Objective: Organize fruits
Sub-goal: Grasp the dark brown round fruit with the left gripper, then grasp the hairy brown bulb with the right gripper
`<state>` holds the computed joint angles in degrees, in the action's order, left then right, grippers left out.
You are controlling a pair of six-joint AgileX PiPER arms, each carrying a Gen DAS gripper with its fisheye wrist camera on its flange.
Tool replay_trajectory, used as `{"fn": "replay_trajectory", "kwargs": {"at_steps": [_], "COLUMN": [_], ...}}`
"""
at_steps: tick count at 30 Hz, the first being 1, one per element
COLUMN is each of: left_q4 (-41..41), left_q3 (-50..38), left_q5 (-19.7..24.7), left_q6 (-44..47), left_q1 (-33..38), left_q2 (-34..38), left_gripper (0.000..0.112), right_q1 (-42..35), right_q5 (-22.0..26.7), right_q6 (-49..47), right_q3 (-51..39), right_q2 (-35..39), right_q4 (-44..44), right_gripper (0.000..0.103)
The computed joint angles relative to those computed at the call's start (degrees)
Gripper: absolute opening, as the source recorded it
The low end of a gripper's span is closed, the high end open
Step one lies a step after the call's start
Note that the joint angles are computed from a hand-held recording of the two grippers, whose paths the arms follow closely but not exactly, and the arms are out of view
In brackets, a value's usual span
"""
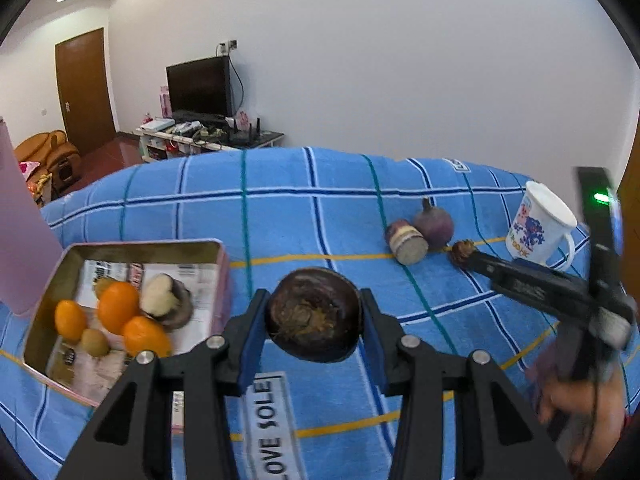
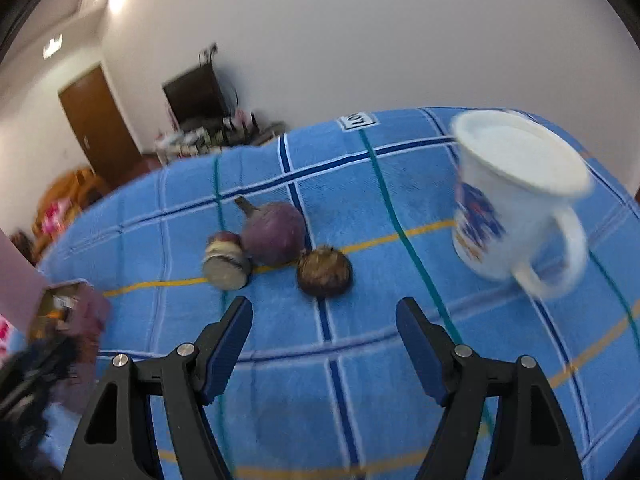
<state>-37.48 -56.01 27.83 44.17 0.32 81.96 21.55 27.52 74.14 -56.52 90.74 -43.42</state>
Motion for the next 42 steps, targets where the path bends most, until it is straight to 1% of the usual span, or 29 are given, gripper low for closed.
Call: {"fn": "replay_trajectory", "kwargs": {"at_steps": [2,3,5,6,7,8,9,10,11,12,16,18,21,24,26,28,30,32,34,36,40,42], "left_q4": [-1.4,-2.2,-2.9,-3.2,-3.4,-3.5,-3.7,-3.9,-4.2,-4.2,-4.1,-4.3,-4.6,-6.3,-8.2,-11.0,-15.2,-19.5,-23.1,-26.6,-31.6,-32.7], "left_q3": [0.4,0.6,-0.1,-0.4,-0.6,-0.6,-0.4,-0.2,0.1,0.3,1.2,1.5,3.0,3.1,3.2,3.9,4.6,5.0,4.8,4.3,3.9,3.7], "left_q5": [0.7,0.9,1.6,1.8,1.8,1.5,1.0,0.6,0.3,-0.1,-1.2,-1.5,-4.2,-4.7,-4.9,-6.0,-7.0,-7.2,-6.9,-5.8,-6.0,-5.7], "left_q6": [2.0,3.1,3.7,4.1,4.4,4.3,4.5,4.9,5.3,5.4,5.6,5.7,7.2,10.2,13.2,17.4,23.2,29.0,33.7,37.9,43.9,45.3], "left_q1": [1.5,1.9,2.7,2.9,3.1,3.0,2.8,2.6,2.4,2.0,1.5,1.7,1.9,4.0,5.6,7.1,8.8,10.7,12.7,15.0,17.5,18.7], "left_q2": [-0.8,-0.6,0.1,0.5,0.9,1.2,1.5,1.6,1.8,1.9,2.1,1.6,0.3,-0.2,-0.2,-0.3,-0.1,0.3,1.2,2.4,3.8,4.4], "left_gripper": [0.046,0.046,0.046,0.046,0.046,0.046,0.046,0.046,0.046,0.046,0.046,0.046,0.046,0.046,0.046,0.046,0.046,0.046,0.046,0.046,0.046,0.046], "right_q1": [-2.2,-3.1,-3.7,-4.0,-4.1,-3.4,-2.8,-1.9,-1.9,-1.7,-0.7,0.6,4.5,10.2,14.9,18.8,23.1,25.7,27.8,29.3,32.1,33.0], "right_q5": [-1.9,-2.1,0.5,1.6,1.9,3.2,4.5,5.8,4.8,5.0,5.6,5.6,6.0,8.7,12.3,15.6,19.6,21.2,22.2,22.2,23.2,23.9], "right_q6": [-6.4,-9.5,-12.6,-15.0,-15.1,-14.2,-14.2,-13.1,-12.6,-11.8,-3.7,4.1,15.3,24.1,28.5,31.5,33.9,36.5,39.2,40.7,39.9,39.5], "right_q3": [-2.9,-4.7,-8.7,-10.5,-11.3,-12.1,-12.8,-13.1,-12.2,-11.9,-7.8,-4.5,-0.6,1.0,0.5,-0.5,-2.9,-4.7,-5.7,-7.2,-10.3,-12.7], "right_q2": [3.2,4.9,8.5,10.1,11.6,12.2,13.0,13.3,12.6,12.4,9.4,6.7,2.3,-0.6,-1.2,-0.5,1.8,3.8,5.0,6.7,9.4,11.5], "right_q4": [4.4,7.0,9.0,10.9,10.8,8.3,7.1,4.9,4.6,4.4,0.2,-4.3,-11.4,-17.2,-20.7,-23.8,-26.5,-28.5,-29.8,-30.9,-31.1,-31.7], "right_gripper": [0.075,0.075,0.075,0.071,0.068,0.063,0.054,0.049,0.042,0.042,0.042,0.042,0.042,0.042,0.042,0.042,0.042,0.042,0.042,0.042,0.042,0.042]}}
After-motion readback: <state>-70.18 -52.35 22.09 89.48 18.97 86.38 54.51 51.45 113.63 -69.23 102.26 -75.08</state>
